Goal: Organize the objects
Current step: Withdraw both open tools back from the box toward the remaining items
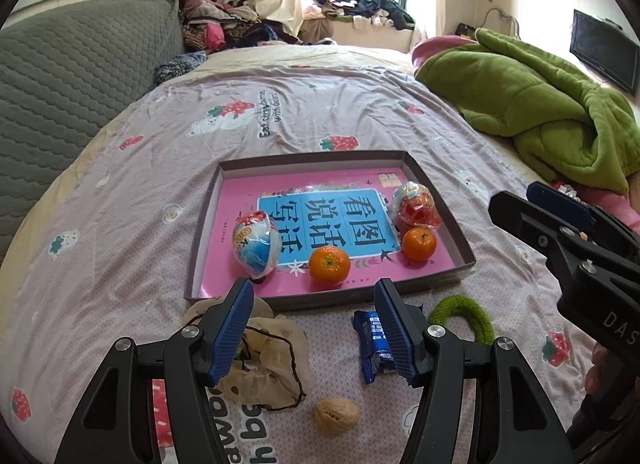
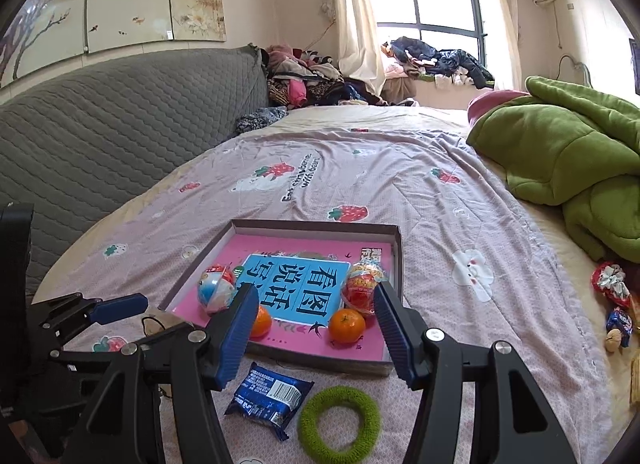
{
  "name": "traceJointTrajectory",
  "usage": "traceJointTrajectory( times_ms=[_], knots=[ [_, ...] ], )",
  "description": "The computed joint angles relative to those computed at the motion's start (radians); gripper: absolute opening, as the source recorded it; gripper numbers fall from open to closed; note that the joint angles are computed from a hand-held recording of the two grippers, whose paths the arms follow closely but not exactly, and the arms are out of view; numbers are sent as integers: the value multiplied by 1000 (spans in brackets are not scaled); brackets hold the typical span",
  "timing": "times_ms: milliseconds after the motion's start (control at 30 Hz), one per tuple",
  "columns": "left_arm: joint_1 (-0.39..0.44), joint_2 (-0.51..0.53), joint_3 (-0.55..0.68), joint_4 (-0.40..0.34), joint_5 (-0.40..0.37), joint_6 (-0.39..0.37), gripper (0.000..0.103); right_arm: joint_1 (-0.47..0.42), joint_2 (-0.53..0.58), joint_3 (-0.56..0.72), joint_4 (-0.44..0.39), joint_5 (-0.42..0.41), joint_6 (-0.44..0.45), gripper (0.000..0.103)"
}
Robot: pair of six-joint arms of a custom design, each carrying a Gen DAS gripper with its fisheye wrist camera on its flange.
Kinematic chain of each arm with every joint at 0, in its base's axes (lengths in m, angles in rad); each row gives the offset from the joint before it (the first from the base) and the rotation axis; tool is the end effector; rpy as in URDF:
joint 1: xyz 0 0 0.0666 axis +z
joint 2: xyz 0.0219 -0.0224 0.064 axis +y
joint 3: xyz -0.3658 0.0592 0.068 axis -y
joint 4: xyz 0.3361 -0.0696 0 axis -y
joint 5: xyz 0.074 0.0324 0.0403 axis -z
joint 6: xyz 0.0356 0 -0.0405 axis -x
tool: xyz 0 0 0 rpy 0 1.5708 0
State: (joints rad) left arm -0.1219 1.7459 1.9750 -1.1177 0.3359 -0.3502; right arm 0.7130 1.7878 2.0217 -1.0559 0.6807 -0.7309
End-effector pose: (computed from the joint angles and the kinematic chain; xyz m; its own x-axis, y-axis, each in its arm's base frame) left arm 0.5421 -0.0786 0.4716 -0.6135 0.4015 -0.6800 0.5659 0.8241 -0.0240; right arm 0.4408 0.3511 0.4765 -0.5356 0.2227 -0.8146 0.2327 0.9662 0.1112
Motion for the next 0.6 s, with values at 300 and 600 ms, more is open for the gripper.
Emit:
traceJointTrajectory(
  times_ms=[300,600],
  knots=[
    [22,-35,-28,14,27,13,64,24,-39,-35,-7,29,-21,60],
    [42,-66,-71,30,49,18,64,53,-80,-87,0,56,-41,60]
  ],
)
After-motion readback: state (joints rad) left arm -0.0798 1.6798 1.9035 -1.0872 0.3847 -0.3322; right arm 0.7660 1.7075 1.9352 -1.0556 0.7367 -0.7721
